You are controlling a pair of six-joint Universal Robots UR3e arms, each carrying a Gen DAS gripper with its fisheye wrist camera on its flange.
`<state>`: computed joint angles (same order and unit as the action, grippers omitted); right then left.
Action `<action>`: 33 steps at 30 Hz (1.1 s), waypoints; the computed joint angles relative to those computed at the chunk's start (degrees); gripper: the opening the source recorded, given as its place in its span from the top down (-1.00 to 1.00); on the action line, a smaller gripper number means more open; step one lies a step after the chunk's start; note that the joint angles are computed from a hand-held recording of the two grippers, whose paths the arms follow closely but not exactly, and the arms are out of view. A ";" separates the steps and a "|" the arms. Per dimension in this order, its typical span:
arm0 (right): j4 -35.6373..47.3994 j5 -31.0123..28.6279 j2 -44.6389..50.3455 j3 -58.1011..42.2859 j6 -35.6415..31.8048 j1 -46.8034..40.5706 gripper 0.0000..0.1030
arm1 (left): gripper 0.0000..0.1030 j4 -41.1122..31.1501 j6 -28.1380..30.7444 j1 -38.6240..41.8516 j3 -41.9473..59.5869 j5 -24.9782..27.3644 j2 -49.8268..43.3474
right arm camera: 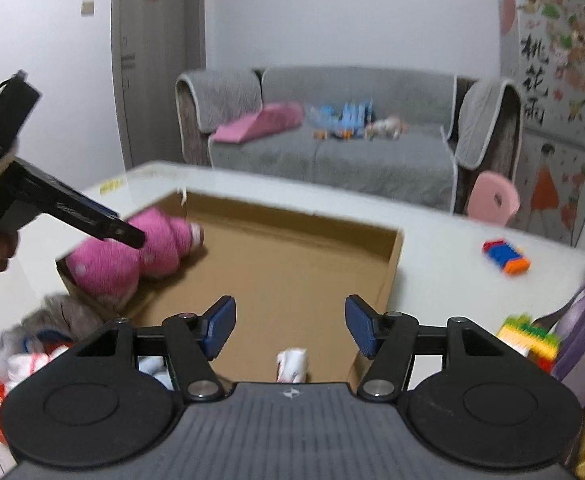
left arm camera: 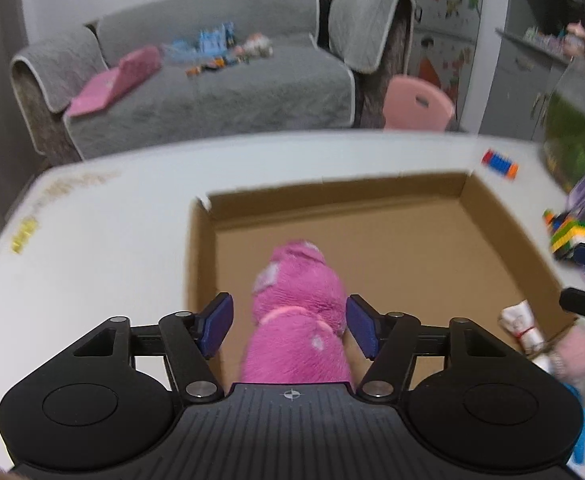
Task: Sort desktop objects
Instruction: 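Carry both held items over the cardboard tray and open both tools, then grasp the grey knit bundle with left tool while right tool grasps pink pompom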
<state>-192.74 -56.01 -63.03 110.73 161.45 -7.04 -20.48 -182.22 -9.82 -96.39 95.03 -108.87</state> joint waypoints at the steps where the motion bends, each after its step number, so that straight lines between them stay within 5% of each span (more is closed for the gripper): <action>1: -0.70 0.61 -0.80 1.05 -0.04 -0.94 -0.14 | -0.50 0.07 0.06 -0.01 -2.20 0.73 2.83; 4: -1.15 2.58 -3.71 4.73 -1.95 -4.09 -0.19 | -0.65 1.06 -0.59 0.21 -10.10 0.79 11.32; 11: 2.92 2.29 -5.34 10.13 -8.80 -7.67 -0.30 | -0.67 0.55 -5.15 1.31 -30.08 -4.77 27.07; 18: 2.43 -0.33 -1.85 10.12 -13.17 -4.31 -0.43 | -0.67 2.66 -8.96 -1.93 -33.39 -8.29 22.77; 24: 3.26 -2.07 0.78 8.38 -13.97 -2.83 -0.43 | -0.67 5.40 -10.95 -6.23 -29.52 -0.11 14.74; 33: 3.93 -0.71 -0.59 11.36 -15.89 -4.70 -0.42 | -0.69 6.74 -10.24 -0.34 -36.12 2.12 19.37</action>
<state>-188.81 -56.73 -63.63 122.09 145.57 -11.74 -13.74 -192.46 -10.16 -132.52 97.14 -89.50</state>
